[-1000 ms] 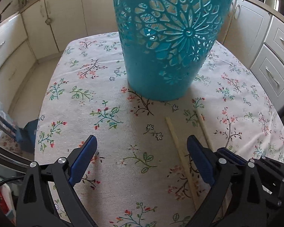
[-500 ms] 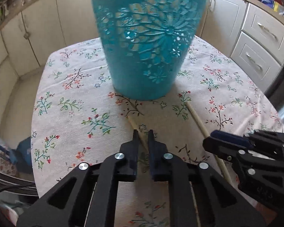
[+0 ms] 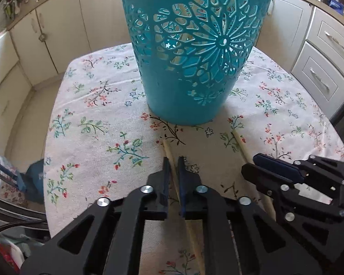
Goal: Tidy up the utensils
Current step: 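Lift the stick with the left tool and drop it into the teal basket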
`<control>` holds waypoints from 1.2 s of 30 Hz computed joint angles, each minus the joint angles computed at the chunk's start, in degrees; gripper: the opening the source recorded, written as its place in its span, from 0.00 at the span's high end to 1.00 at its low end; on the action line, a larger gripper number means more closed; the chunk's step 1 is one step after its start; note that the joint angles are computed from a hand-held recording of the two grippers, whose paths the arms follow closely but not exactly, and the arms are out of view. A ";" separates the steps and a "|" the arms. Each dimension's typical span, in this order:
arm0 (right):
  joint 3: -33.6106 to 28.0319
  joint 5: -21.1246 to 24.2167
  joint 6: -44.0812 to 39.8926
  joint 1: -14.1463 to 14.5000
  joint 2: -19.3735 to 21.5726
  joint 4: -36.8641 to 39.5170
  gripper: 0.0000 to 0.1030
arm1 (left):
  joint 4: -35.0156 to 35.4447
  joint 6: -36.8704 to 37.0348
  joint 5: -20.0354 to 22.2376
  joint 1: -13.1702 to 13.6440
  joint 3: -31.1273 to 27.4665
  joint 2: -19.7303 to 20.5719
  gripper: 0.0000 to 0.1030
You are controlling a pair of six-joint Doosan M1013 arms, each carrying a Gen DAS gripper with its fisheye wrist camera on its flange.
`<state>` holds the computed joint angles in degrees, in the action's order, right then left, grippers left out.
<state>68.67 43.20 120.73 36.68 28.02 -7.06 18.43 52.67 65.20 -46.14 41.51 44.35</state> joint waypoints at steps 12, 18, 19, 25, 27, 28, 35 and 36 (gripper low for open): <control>0.64 -0.98 -0.10 -0.21 -0.32 1.08 0.85 | -3.43 -5.12 -16.17 0.72 10.66 -9.32 0.96; 0.94 -1.23 -0.30 -0.34 -0.50 1.39 0.85 | -2.20 -7.51 -22.76 1.31 10.62 -11.64 0.96; 0.88 -1.21 -0.29 -0.33 -0.47 1.41 0.85 | -1.33 -8.16 -23.71 1.34 9.82 -11.72 0.96; 0.95 -1.26 -0.32 -0.34 -0.50 1.48 0.85 | 4.34 -12.07 -26.96 1.53 3.68 -10.35 0.96; 0.96 -1.28 -0.31 -0.35 -0.51 1.54 0.85 | 6.99 -13.37 -26.19 1.53 -0.08 -8.62 0.96; 0.92 -1.27 -0.26 -0.32 -0.50 1.58 0.85 | 8.18 -13.94 -25.66 1.49 -1.85 -7.80 0.96; 1.18 -1.52 -0.64 -0.46 -0.62 2.10 0.85 | 16.51 -19.15 -20.45 1.88 -17.09 0.47 0.96; 1.18 -1.51 -0.59 -0.45 -0.63 2.05 0.84 | 16.91 -19.33 -19.09 2.01 -19.71 1.99 0.96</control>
<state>69.85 41.69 120.14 36.23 27.39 -5.01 35.35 33.34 46.10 -44.13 21.80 46.34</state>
